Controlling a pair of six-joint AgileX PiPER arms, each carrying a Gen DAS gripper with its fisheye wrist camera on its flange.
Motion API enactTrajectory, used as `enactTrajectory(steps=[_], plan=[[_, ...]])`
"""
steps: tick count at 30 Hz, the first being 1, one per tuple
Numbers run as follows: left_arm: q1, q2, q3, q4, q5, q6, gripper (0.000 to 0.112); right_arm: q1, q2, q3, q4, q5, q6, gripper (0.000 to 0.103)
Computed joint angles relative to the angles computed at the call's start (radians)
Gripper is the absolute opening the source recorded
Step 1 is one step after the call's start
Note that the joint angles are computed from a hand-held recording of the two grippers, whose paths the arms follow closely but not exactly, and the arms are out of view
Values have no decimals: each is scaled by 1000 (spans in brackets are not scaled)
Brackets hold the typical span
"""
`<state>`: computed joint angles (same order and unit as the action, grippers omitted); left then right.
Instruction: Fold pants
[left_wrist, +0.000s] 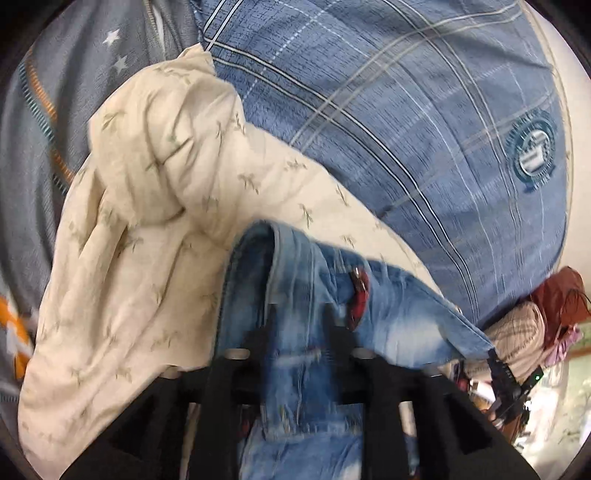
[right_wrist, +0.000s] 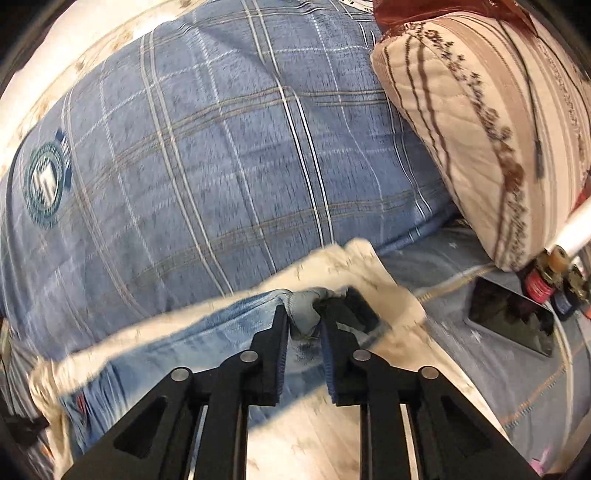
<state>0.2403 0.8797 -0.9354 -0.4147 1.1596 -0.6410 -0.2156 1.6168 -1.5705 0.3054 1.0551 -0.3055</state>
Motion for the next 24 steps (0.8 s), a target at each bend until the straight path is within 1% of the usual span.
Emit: enactTrajectory(steps=[1, 2, 3, 4, 7, 10, 12, 14, 16, 18, 20, 21, 22, 23, 24], plan=[[0, 22, 3, 13, -24, -2, 39, 8, 26, -29, -5, 3, 22, 42], [6, 45, 16, 15, -58, 3, 39, 23, 66, -68, -33, 0, 69, 52], [43, 59, 26, -19, -71, 49, 39, 26, 79, -76, -41, -14, 87, 65], [53, 69, 36, -41, -83, 71, 40, 19, 104, -93, -24, -33, 93, 68], [65, 110, 78, -77, -128, 121, 44, -16, 192, -166, 58, -6, 61, 72], [49, 191, 117, -142, -199, 191, 45, -25, 273, -229, 88, 25, 43, 72], [27, 238, 124, -154, -238, 204, 45, -16, 330, -265, 102, 34, 25, 72], [27, 295, 126, -175, -279, 235, 46, 3, 376, -300, 97, 46, 15, 76], [34, 321, 122, -193, -294, 252, 47, 42, 421, -331, 42, 36, 22, 77], [46, 332, 109, -207, -284, 267, 47, 71, 460, -358, 1, 29, 38, 77], [86, 308, 109, -231, -256, 309, 47, 79, 498, -388, 18, 41, 34, 77], [101, 293, 100, -218, -243, 318, 47, 88, 512, -395, 18, 38, 28, 77], [109, 287, 82, -194, -228, 319, 49, 97, 521, -400, 10, 35, 22, 78], [112, 287, 63, -166, -220, 327, 53, 104, 532, -407, 5, 35, 16, 79], [109, 296, 45, -136, -211, 328, 57, 114, 543, -416, -6, 35, 12, 82]])
